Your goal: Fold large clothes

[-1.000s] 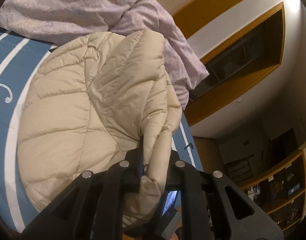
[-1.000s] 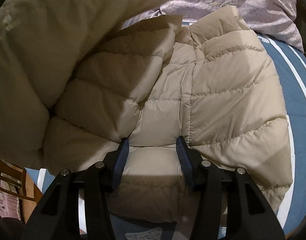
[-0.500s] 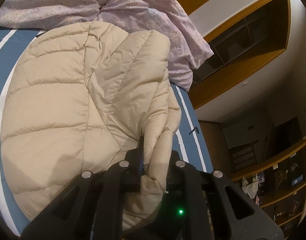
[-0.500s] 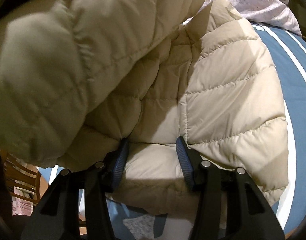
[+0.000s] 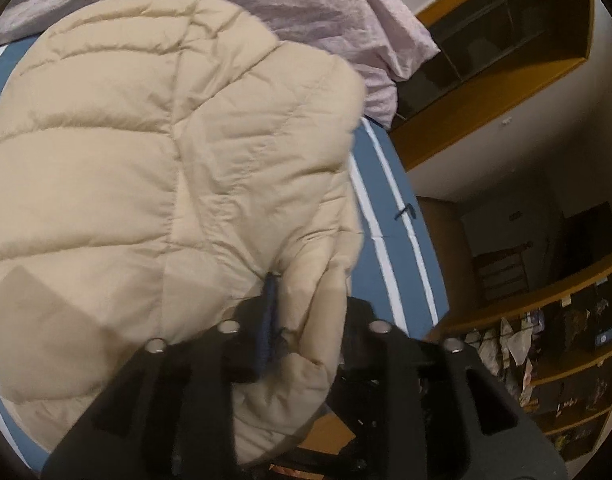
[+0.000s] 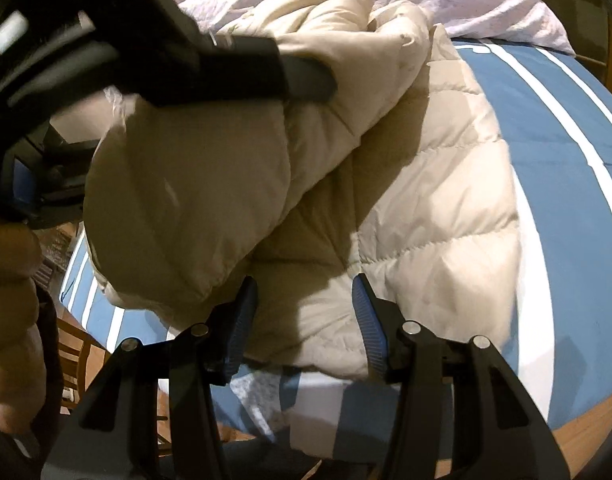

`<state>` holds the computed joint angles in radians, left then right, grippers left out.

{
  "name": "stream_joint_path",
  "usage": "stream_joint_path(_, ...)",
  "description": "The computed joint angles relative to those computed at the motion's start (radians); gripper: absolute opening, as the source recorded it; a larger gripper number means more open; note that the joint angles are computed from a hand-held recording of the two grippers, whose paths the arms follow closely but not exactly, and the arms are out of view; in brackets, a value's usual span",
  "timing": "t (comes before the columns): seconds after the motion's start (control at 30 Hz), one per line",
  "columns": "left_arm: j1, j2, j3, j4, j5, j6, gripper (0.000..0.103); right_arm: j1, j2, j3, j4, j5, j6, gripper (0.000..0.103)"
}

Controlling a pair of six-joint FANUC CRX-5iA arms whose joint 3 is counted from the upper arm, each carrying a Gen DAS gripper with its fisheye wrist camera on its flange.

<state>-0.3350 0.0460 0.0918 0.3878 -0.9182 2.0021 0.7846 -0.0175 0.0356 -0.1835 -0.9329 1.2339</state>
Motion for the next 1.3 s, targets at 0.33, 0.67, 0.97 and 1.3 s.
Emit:
stream_joint_path(0.33, 0.015, -0.121, 0.02, -0.118, -0.002, 0.037, 0.063, -0.049, -0.019, -0.021, -0.018, 0.001, 0.004, 0.051)
stream_joint_path(0.67, 0.02, -0.109, 0.118, -0.44, -0.204, 0.222, 0.061, -0.046, -0.033, -0.05, 0.008, 0.02, -0.023, 0.052)
stream_joint_path(0.97, 0.004, -0.066, 0.097, -0.418, -0.193, 0.203, 0.061, -0.059, -0.037, -0.057, 0.046, 0.014, -0.061, 0.052)
stream_joint_path(1.3, -0.038, 0.012, 0.117, -0.394, -0.185, 0.165, 0.061, -0.076, -0.064, -0.107, 0.115, 0.026, -0.155, 0.057)
